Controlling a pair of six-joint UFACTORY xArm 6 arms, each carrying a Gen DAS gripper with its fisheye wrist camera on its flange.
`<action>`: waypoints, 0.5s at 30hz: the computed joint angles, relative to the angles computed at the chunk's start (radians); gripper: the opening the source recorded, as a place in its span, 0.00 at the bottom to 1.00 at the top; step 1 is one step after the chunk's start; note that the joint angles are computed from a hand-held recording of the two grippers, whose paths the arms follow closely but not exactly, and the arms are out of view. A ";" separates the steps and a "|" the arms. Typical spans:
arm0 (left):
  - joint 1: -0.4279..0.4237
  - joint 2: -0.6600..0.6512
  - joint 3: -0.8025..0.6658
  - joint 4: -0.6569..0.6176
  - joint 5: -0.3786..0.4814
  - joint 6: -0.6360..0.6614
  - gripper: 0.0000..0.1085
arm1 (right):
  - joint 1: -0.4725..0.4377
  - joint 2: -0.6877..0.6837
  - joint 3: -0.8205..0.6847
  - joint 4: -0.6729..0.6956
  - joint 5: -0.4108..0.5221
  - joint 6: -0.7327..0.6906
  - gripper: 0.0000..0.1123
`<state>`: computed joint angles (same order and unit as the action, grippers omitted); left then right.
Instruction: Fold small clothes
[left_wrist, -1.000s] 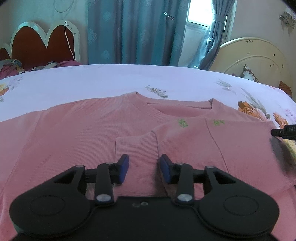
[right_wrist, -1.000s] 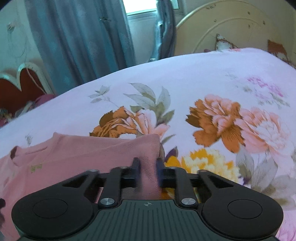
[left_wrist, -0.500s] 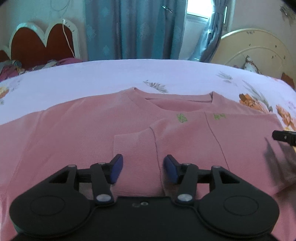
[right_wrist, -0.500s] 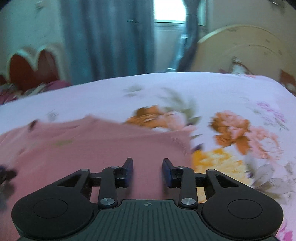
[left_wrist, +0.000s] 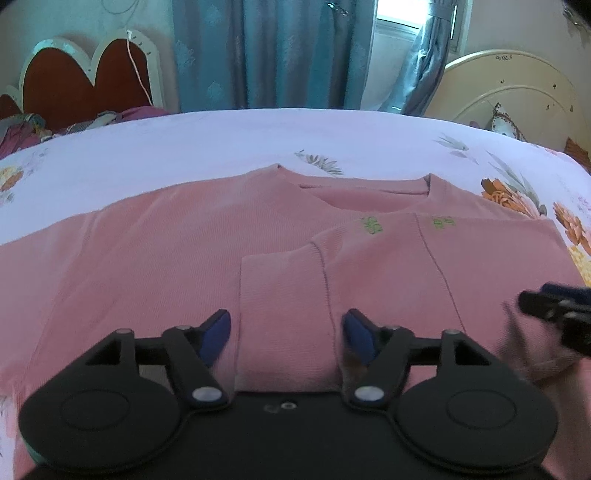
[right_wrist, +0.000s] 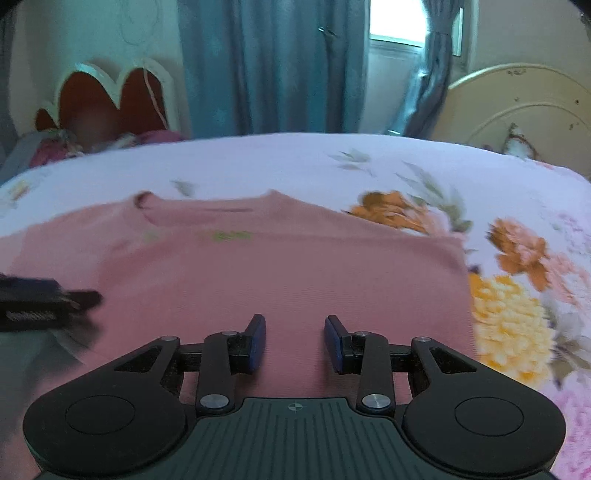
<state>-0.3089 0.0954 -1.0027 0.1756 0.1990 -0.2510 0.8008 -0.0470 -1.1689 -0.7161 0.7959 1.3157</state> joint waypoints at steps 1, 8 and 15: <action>0.001 -0.004 0.003 -0.003 0.002 0.007 0.65 | 0.001 0.023 -0.018 0.042 -0.001 -0.023 0.31; 0.012 -0.073 0.057 -0.117 -0.008 0.117 0.63 | 0.025 0.058 -0.066 0.039 0.011 -0.024 0.32; 0.075 -0.160 0.112 -0.267 0.021 0.245 0.63 | 0.074 0.203 -0.224 0.036 0.072 -0.056 0.33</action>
<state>-0.2339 -0.0644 -0.8903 -0.0918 0.2196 -0.0063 0.8748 0.1561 -1.3930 -0.6806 0.8683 1.2602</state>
